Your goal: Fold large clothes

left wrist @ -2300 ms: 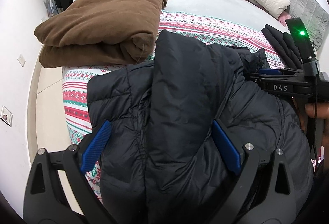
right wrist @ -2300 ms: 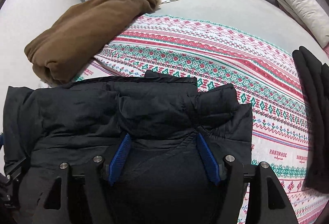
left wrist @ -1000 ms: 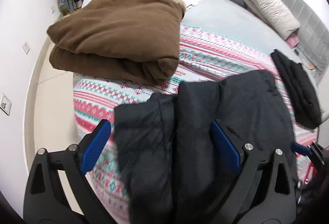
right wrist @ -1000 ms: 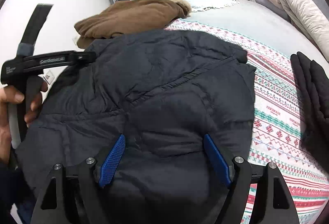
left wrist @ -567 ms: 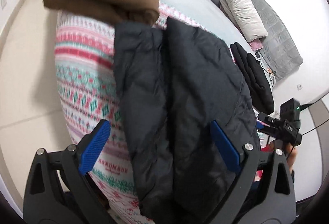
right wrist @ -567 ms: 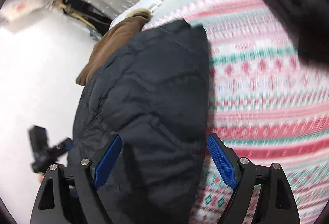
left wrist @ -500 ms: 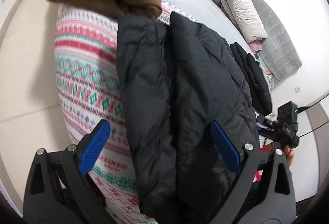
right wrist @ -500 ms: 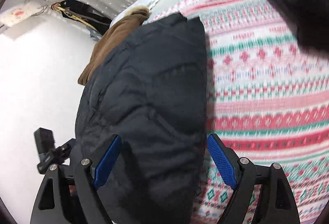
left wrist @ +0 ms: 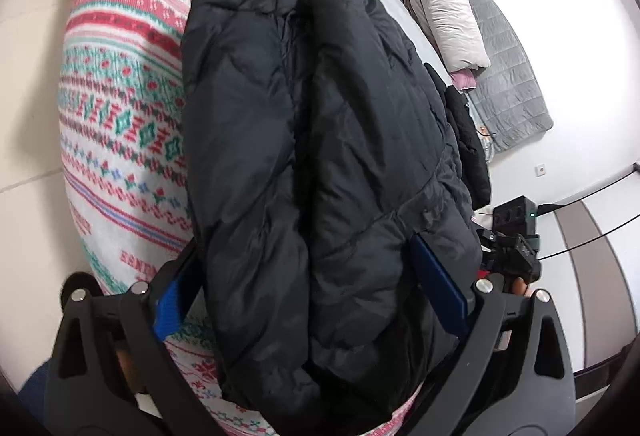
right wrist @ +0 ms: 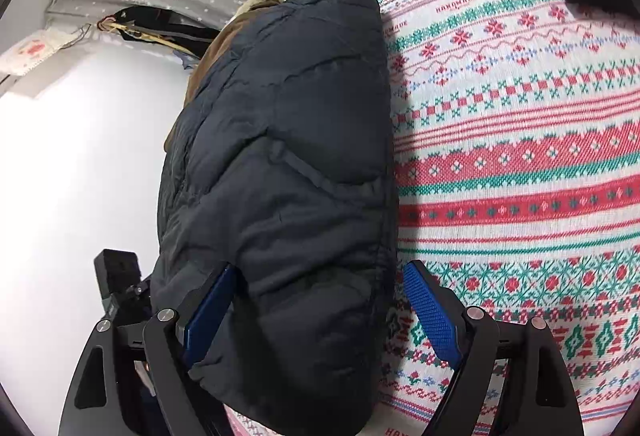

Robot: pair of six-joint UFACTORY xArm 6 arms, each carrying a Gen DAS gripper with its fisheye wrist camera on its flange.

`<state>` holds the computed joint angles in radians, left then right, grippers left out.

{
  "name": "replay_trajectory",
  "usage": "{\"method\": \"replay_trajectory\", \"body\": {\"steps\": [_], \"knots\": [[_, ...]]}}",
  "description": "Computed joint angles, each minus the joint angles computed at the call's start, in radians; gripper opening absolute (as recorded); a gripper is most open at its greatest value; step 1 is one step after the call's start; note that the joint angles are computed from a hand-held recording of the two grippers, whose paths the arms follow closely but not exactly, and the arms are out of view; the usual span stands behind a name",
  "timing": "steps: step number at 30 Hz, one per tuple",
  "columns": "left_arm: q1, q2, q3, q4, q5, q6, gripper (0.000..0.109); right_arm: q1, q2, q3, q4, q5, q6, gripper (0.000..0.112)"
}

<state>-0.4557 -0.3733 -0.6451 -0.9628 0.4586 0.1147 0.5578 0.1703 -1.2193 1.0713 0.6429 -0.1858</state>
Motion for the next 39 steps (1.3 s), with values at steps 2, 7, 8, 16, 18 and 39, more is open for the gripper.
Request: {"method": "replay_trajectory", "body": {"steps": [2, 7, 8, 16, 18, 39], "knots": [[0.001, -0.007, 0.009, -0.054, 0.015, 0.039, 0.098, -0.003, -0.014, 0.025, 0.042, 0.005, -0.029, 0.087], [-0.014, -0.007, 0.009, -0.091, 0.016, 0.081, 0.098, -0.016, -0.01, 0.046, 0.144, 0.044, -0.082, 0.087], [-0.019, -0.002, 0.002, -0.085, 0.012, 0.077, 0.098, -0.016, -0.008, 0.047, 0.161, 0.051, -0.093, 0.087], [-0.087, 0.053, -0.035, -0.042, -0.053, 0.034, 0.1, 0.01, 0.032, -0.001, 0.144, 0.023, -0.096, 0.089], [-0.101, 0.055, -0.032, -0.032, -0.071, 0.02, 0.1, 0.015, 0.042, -0.011, 0.144, 0.018, -0.09, 0.09], [-0.195, 0.08, -0.008, -0.007, -0.213, -0.085, 0.1, 0.091, 0.065, -0.062, 0.025, -0.093, -0.017, 0.083]]}}
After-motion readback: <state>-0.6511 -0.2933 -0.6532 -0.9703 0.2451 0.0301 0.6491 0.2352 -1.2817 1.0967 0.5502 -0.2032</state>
